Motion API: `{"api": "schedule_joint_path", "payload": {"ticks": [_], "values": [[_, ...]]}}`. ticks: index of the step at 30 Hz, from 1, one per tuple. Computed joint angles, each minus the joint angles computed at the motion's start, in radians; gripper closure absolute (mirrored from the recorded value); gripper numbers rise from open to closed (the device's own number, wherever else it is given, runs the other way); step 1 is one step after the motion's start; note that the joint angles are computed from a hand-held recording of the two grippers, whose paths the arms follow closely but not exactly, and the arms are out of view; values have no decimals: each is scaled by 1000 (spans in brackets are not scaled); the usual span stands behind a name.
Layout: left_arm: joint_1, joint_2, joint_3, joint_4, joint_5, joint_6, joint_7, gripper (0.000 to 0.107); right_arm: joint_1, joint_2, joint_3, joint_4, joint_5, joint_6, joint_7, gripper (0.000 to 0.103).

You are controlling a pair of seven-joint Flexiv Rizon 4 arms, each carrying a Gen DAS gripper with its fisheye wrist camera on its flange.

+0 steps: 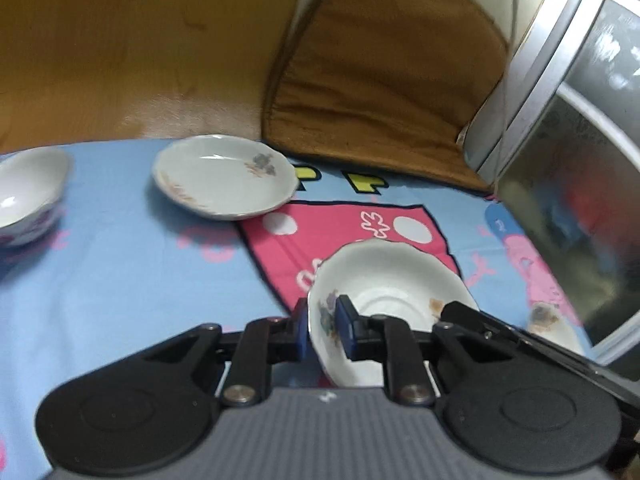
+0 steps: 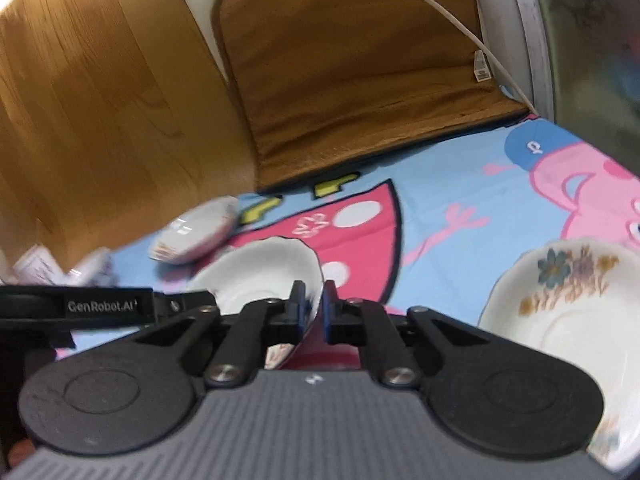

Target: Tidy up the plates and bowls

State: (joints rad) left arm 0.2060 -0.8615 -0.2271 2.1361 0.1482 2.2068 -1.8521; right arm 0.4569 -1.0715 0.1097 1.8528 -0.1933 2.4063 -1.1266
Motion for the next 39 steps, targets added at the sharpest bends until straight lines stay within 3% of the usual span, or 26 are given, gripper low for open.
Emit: {"api": "schedule_joint_path", "payload": {"ticks": [4, 9, 17, 21, 26, 30, 39], "values": [[-71, 54, 100, 153, -45, 156, -6, 92, 37, 15, 26, 91, 14, 111, -42, 93], [-74, 52, 153, 291, -46, 304, -40, 91, 51, 10, 67, 169, -20, 201, -36, 93], [-55, -9, 190, 399, -41, 456, -85, 91, 109, 15, 70, 214, -19, 199, -66, 92], [-80, 11, 195, 415, -65, 485, -74, 91, 132, 24, 65, 227, 23, 241, -102, 92], [-145, 68, 174, 371, -119, 396, -20, 91, 124, 0, 53, 209, 69, 287, -117, 92], [-239, 83, 151, 251, -180, 275, 61, 91, 95, -19, 35, 191, 139, 323, -104, 92], [-350, -3, 62, -104, -205, -4, 176, 89, 14, -32, -34, 165, 289, 342, -78, 91]]}}
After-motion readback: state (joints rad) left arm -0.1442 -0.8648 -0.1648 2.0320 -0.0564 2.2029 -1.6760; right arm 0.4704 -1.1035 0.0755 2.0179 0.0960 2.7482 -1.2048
